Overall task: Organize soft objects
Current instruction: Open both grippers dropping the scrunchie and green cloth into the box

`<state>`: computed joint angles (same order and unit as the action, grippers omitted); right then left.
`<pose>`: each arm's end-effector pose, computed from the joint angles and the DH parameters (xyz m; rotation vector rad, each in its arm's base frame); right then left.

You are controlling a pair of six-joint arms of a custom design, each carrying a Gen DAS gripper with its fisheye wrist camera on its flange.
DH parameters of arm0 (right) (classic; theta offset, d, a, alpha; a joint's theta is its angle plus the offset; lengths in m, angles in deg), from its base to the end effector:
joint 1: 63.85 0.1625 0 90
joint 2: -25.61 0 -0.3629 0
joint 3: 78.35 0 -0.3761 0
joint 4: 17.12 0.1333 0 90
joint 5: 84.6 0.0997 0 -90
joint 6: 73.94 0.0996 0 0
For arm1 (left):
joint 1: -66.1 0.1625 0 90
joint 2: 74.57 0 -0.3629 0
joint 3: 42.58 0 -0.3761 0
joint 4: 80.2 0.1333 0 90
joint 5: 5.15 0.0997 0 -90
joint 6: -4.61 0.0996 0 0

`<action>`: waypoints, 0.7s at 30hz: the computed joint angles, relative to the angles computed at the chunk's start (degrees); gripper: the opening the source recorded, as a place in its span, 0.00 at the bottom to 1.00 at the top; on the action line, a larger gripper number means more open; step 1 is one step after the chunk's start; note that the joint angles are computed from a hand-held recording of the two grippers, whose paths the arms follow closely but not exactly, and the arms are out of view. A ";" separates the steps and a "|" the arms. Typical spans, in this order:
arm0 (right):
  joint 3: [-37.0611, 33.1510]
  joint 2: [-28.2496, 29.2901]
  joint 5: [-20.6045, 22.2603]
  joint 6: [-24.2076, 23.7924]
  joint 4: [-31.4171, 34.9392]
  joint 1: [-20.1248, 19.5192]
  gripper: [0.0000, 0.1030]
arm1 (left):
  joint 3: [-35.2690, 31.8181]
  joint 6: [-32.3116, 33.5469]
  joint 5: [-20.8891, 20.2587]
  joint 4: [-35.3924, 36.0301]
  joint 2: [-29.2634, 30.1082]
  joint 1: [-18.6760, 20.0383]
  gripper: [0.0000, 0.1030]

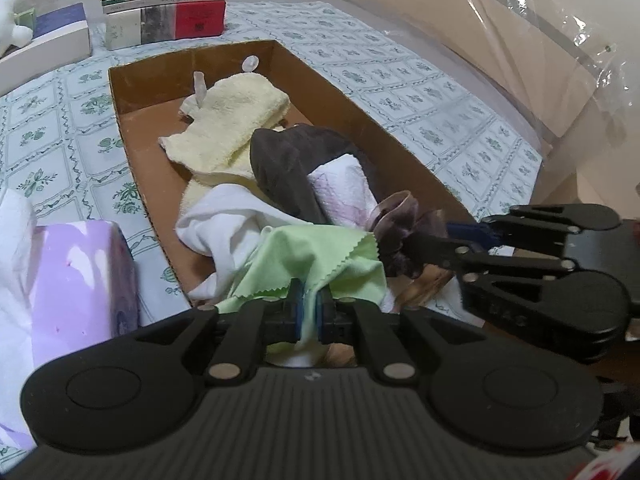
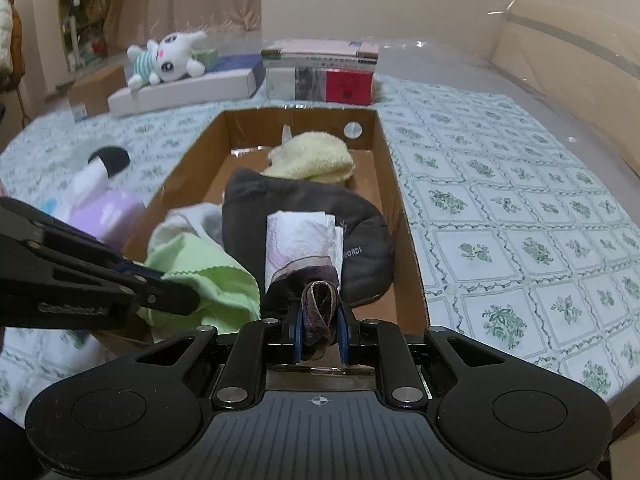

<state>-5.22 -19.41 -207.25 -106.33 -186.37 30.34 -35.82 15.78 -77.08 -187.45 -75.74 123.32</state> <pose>0.1317 -0.7084 0.2670 0.4060 -2.2311 0.8819 -0.3243 -0.8068 0.0607 1.0225 2.6576 -0.3704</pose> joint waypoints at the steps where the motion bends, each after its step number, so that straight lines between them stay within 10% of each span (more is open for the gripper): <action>1: -0.43 0.28 -0.13 -0.17 0.57 -0.16 0.17 | 2.57 0.21 0.00 -1.51 -1.32 -0.05 0.07; 9: -1.22 1.32 -0.41 -1.85 0.53 -0.56 0.17 | 21.43 3.03 -1.04 -13.43 -11.42 -0.80 0.35; 21: 4.16 -1.80 0.11 0.17 -4.96 0.29 0.48 | 40.02 1.67 1.80 -25.27 -22.77 -1.73 0.38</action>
<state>-1.06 -21.20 -207.14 -106.16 -191.34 30.63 4.19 17.45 -75.28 -212.72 -98.51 121.59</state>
